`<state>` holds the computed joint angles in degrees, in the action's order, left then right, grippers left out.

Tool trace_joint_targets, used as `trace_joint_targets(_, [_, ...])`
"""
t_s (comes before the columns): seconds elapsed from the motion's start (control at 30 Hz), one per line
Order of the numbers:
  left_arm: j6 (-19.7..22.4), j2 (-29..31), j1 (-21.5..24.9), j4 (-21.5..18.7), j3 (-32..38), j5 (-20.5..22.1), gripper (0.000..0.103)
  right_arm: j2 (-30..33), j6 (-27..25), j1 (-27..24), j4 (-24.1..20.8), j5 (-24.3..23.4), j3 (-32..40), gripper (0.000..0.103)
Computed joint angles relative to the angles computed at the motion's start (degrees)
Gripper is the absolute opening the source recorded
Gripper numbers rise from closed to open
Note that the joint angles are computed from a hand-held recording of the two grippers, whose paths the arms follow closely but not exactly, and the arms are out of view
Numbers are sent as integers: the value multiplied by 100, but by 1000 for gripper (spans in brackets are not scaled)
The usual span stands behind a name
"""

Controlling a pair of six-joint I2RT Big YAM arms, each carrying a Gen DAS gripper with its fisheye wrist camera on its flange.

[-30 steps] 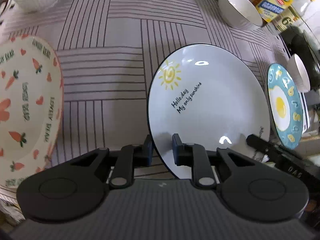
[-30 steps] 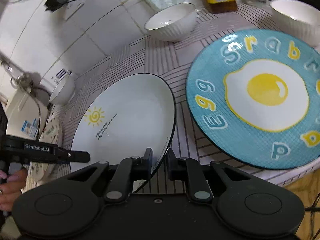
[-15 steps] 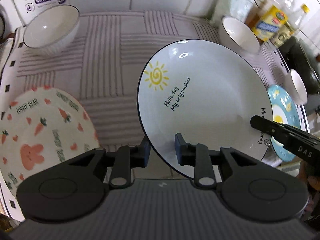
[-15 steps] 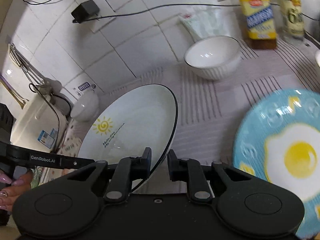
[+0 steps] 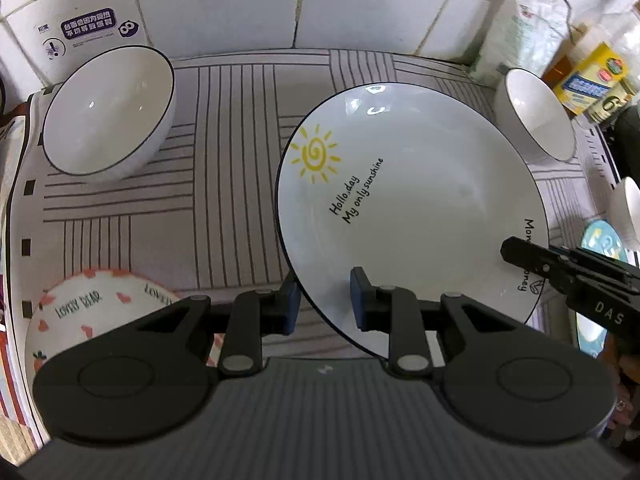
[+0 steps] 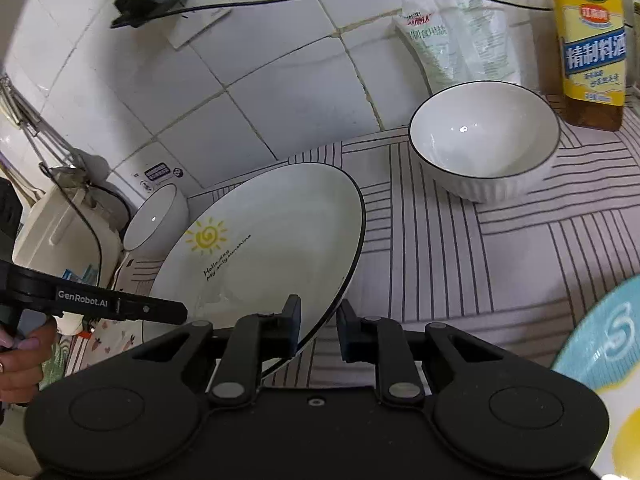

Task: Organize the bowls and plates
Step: 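Lift the white sun plate and set it down beside the bowls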

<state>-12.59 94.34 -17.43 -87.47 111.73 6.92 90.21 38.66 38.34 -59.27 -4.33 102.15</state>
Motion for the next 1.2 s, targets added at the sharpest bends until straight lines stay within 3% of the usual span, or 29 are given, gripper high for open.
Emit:
trace_joint_targets(0.2, [46, 266, 96, 0, 72, -30, 25, 275, -65, -63, -75, -56, 146, 24])
trace_joint_targets(0.33, [-153, 374, 118, -9, 42, -1, 25, 494, -572, 14, -413, 134, 422, 24])
trace_joint_targets(0.53, [-173, 313, 51, 99, -78, -79, 25, 598, -238, 5, -586, 136, 524, 24])
trace_joint_targets(0.67, [-195, 336, 6, -39, 10, -139, 25, 690, -459, 109, -917, 486, 830, 26])
trace_joint_targets(0.93, [-135, 76, -180, -259, 31, -447, 33, -62, -467, 159, -847, 881, 461, 39])
trace_joint_targets(1.2, [-198, -285, -536, -343, 187, -653, 42, -824, -853, 159, -859, 1243, 103, 54])
